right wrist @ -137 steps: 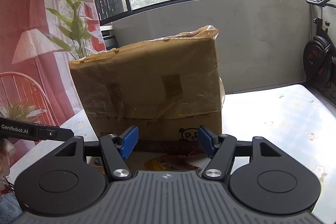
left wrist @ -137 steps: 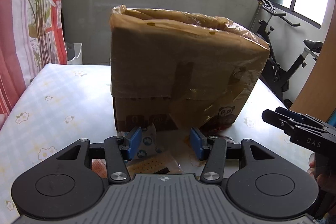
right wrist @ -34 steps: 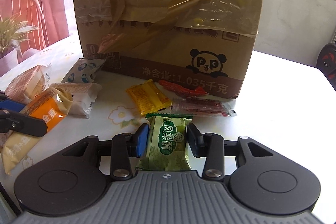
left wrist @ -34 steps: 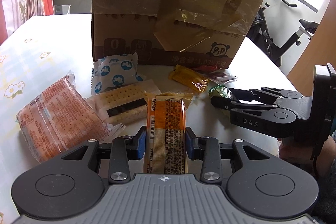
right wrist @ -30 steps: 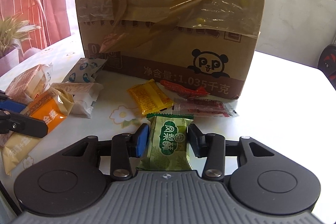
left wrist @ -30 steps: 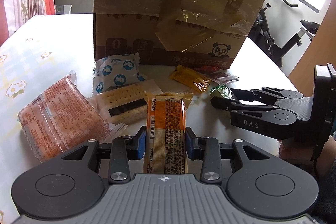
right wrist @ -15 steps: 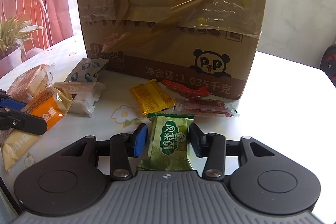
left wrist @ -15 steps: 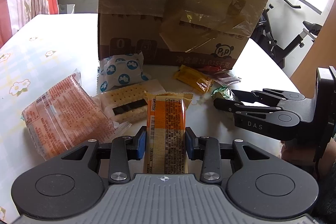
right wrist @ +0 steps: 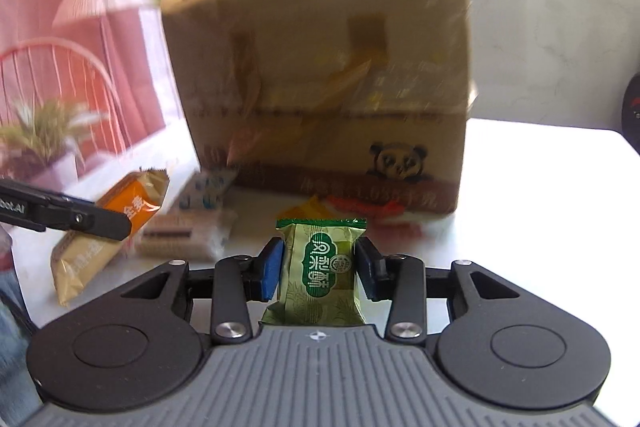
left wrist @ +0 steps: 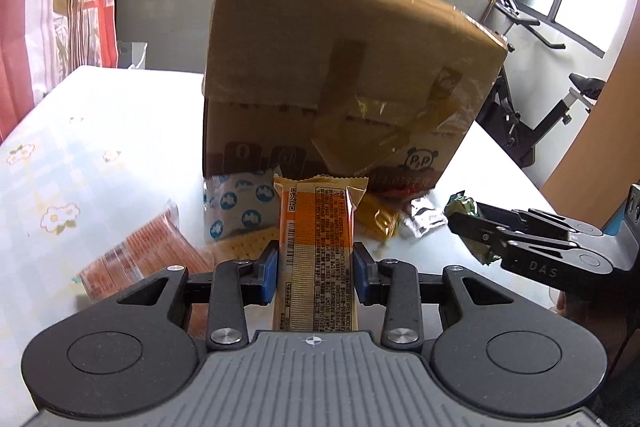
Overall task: Organize snacks
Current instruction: 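Lift both snacks over the box and open both grippers inside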
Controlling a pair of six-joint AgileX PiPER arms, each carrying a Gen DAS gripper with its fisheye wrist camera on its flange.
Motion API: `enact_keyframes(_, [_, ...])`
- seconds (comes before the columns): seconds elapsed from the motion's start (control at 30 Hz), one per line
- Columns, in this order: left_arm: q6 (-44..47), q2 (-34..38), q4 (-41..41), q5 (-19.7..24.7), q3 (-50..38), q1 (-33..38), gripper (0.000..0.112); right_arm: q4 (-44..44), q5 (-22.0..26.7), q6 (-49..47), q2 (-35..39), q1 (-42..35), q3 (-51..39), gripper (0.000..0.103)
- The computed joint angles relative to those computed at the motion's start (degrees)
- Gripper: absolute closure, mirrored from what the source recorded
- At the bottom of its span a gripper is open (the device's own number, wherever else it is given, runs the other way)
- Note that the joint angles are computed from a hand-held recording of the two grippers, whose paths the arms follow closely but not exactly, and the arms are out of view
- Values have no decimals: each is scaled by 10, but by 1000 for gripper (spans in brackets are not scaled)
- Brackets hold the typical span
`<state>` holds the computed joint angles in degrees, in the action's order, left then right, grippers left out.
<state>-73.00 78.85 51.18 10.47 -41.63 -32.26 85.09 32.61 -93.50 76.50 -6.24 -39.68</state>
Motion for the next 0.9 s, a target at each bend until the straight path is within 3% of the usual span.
enact_keyframes(0.13, [119, -31, -71, -19, -34, 23, 73, 20, 44, 1, -20, -23, -47, 62])
enact_keyframes(0.2, [142, -37, -64, -12, -63, 23, 73, 32, 56, -1, -19, -26, -80, 62])
enact_keyframes(0.37, [318, 3, -188, 7, -187, 50, 73, 25, 47, 27, 34, -8, -214, 62])
enact_keyframes(0.47, [305, 62, -151, 29, -282, 48, 73, -14, 1, 74, 90, 18, -315, 62])
enact_keyframes(0.57, [356, 133, -204, 68, -387, 52, 73, -91, -65, 146, 155, 49, -403, 62])
enact_keyframes(0.63, [309, 170, -147, 92, -436, 45, 73, -163, -93, 224, 191, 65, -444, 62])
enact_keyframes(0.77, [273, 233, -83, 159, -520, 24, 73, -238, -96, 303, 233, 70, -482, 61])
enact_keyframes(0.87, [282, 260, -81, 158, -543, 26, 72, -225, -103, 292, 236, 71, -472, 60])
enact_keyframes(0.9, [314, 271, -114, 161, -558, 31, 71, -225, -106, 294, 234, 72, -469, 54])
